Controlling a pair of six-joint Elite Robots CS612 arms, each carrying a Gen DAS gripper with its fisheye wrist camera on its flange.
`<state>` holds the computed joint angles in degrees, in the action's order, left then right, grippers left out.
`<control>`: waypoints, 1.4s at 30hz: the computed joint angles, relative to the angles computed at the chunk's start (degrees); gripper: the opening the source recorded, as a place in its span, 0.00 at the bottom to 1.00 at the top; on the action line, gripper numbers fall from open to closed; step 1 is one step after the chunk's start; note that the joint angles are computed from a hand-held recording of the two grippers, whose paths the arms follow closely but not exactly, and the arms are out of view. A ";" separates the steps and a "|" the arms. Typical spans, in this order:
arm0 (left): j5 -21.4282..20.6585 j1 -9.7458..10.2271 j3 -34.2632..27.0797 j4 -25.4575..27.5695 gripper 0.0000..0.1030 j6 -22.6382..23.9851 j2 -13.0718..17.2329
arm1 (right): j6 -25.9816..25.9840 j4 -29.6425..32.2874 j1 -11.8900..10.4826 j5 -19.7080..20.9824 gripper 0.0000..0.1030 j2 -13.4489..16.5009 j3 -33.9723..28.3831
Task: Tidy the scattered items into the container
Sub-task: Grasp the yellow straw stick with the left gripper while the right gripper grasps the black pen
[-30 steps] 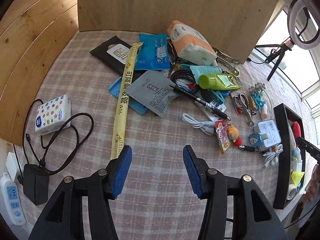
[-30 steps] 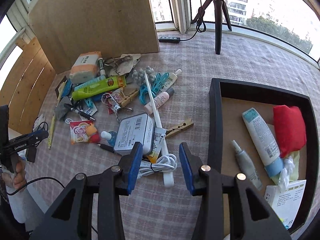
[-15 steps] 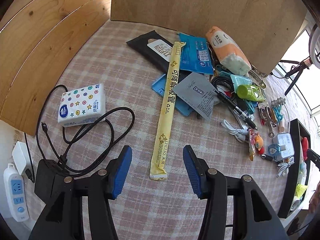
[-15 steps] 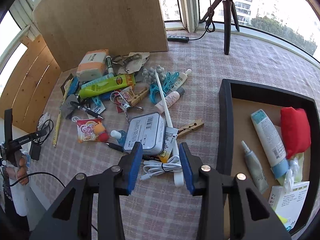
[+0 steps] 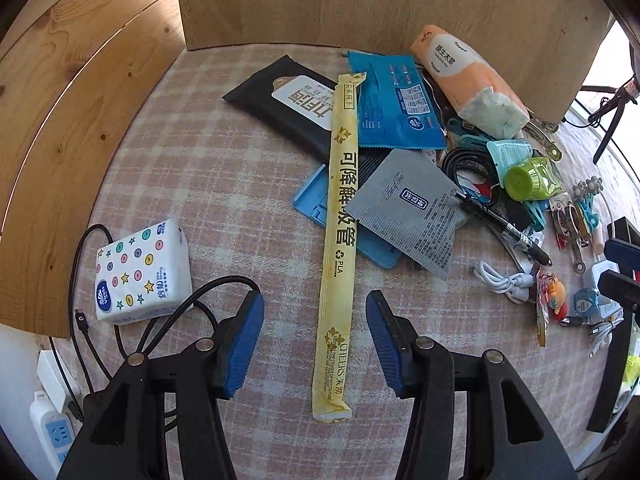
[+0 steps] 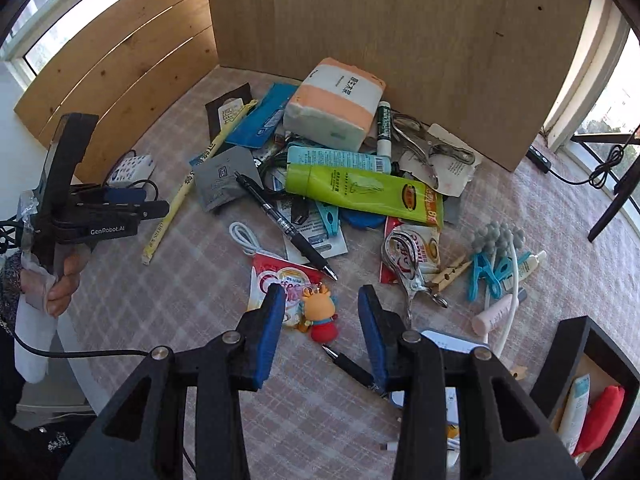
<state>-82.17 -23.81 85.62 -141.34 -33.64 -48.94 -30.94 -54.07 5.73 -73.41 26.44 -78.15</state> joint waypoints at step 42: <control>-4.05 1.58 0.54 -0.82 0.10 -3.06 0.86 | -11.17 -3.03 4.39 -2.12 0.10 -2.01 9.80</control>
